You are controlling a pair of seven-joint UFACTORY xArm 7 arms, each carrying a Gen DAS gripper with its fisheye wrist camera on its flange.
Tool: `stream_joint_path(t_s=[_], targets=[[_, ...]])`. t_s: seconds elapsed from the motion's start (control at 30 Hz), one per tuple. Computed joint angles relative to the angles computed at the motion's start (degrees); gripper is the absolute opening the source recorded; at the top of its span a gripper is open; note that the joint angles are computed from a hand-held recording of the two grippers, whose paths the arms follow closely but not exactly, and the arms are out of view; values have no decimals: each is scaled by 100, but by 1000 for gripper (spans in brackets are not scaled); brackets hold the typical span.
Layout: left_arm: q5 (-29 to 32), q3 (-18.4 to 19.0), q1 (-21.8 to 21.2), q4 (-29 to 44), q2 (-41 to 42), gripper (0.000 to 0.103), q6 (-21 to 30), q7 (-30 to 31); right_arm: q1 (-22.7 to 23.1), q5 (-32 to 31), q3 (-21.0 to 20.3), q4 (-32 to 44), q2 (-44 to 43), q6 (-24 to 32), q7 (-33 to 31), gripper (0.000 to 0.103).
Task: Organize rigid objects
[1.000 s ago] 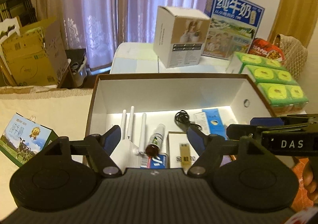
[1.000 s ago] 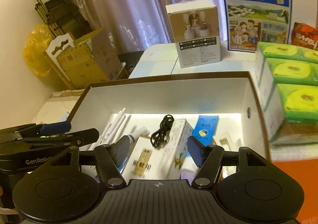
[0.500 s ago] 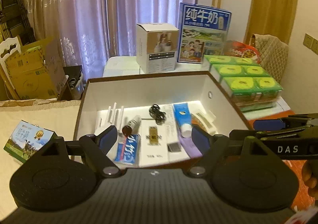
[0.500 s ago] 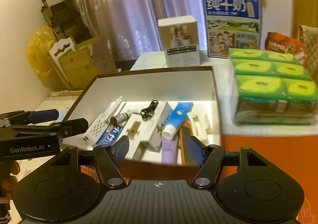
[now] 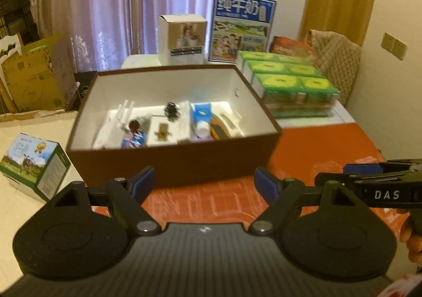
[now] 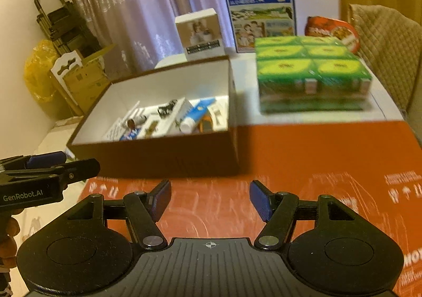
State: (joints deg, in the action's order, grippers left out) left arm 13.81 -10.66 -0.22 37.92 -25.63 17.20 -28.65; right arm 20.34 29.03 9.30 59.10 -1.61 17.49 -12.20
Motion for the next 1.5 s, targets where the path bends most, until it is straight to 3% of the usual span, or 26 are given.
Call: stream_joint_path(t_s=[0.27,0.7,1.0,1.5], targets=[[-220,-299,-463,-491,-826,79,467,-279,221,273,-290,-1268,-1275,34,-59,63],[-517,-699,-1236,-989,-1756,79,1170,-804,438,-391,-642,-2730,-3107,426,724,63],[-529,-918,-1572,-1062,-1932,79,1370,-1112,401,-798,-757,-3324,-4020,809,1139,63],[-401,-1140,-1833,-1047,-1946,79,1544,-1588,352,-1035,-911,-3739,-4704,1212,1295,63]])
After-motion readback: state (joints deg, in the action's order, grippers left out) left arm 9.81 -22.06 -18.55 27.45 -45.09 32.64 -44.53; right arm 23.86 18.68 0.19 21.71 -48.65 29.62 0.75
